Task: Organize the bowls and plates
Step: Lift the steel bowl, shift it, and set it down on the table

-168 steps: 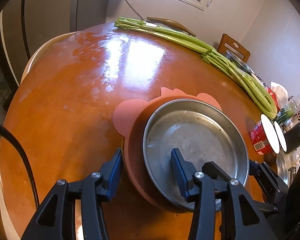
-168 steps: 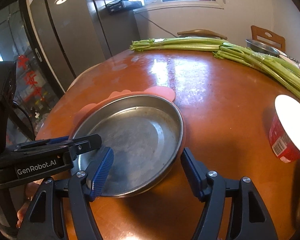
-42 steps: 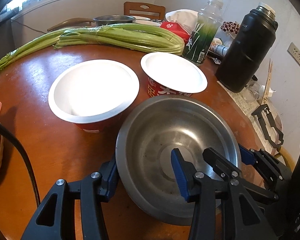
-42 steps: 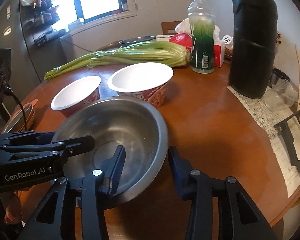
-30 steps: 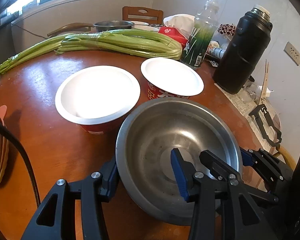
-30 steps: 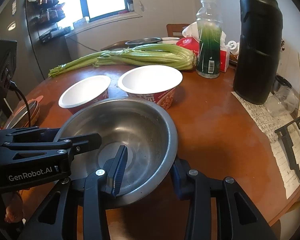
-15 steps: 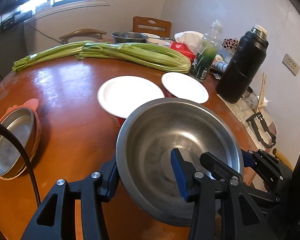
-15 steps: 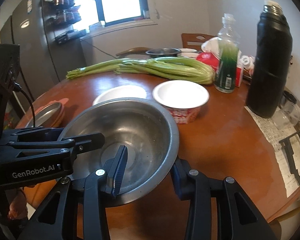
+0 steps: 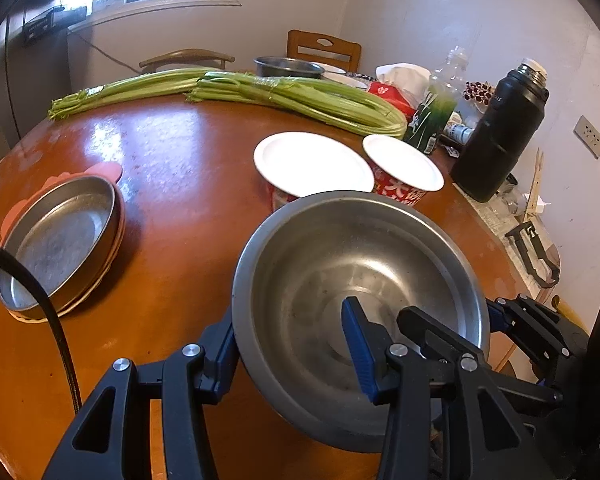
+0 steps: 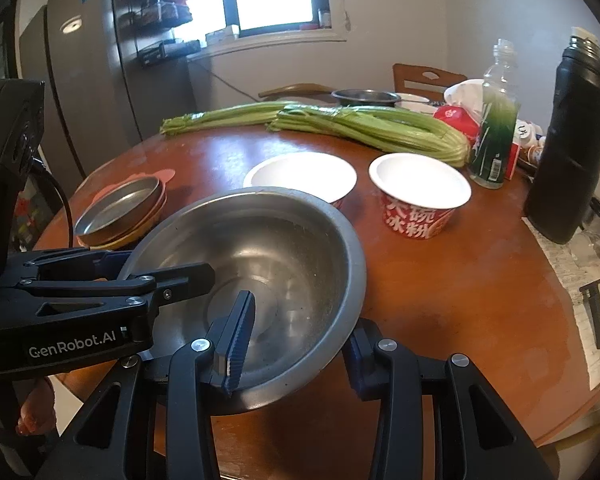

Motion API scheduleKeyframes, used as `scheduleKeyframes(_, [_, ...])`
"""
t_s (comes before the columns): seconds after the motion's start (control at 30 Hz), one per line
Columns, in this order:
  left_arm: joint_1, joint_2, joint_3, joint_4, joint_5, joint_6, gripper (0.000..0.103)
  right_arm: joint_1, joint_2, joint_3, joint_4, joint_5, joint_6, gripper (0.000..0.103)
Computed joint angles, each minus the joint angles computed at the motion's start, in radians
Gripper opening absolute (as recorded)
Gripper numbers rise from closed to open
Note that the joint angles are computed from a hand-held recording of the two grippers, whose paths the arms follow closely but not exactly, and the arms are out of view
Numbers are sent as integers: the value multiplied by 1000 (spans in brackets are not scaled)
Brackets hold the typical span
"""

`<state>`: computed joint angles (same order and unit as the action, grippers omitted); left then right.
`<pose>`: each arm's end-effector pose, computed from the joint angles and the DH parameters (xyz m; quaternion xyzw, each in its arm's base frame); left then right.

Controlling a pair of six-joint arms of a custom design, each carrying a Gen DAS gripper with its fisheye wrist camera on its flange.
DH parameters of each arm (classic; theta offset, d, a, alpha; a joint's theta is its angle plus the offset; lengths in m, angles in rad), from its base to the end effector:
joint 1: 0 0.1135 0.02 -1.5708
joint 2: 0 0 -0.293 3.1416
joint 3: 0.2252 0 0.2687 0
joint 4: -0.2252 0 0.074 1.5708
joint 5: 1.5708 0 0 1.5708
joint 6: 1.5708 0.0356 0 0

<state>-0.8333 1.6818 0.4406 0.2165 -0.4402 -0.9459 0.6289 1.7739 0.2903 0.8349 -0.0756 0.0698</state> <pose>0.1788 -0.1742 0.0855 -0.1117 0.9349 -0.0720 0.3290 0.1997 0.1486 0.0786 -0.2631 0.8556 0.1840 0.4061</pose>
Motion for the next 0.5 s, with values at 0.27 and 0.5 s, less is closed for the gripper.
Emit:
scheduleKeyframes(0.27, [-1, 54, 3, 7, -6, -11, 48, 16, 66, 36, -14, 5, 1, 43])
scheduleKeyframes(0.5, [6, 94, 17, 15, -7, -2, 48, 10, 108, 55, -18, 7, -7, 43])
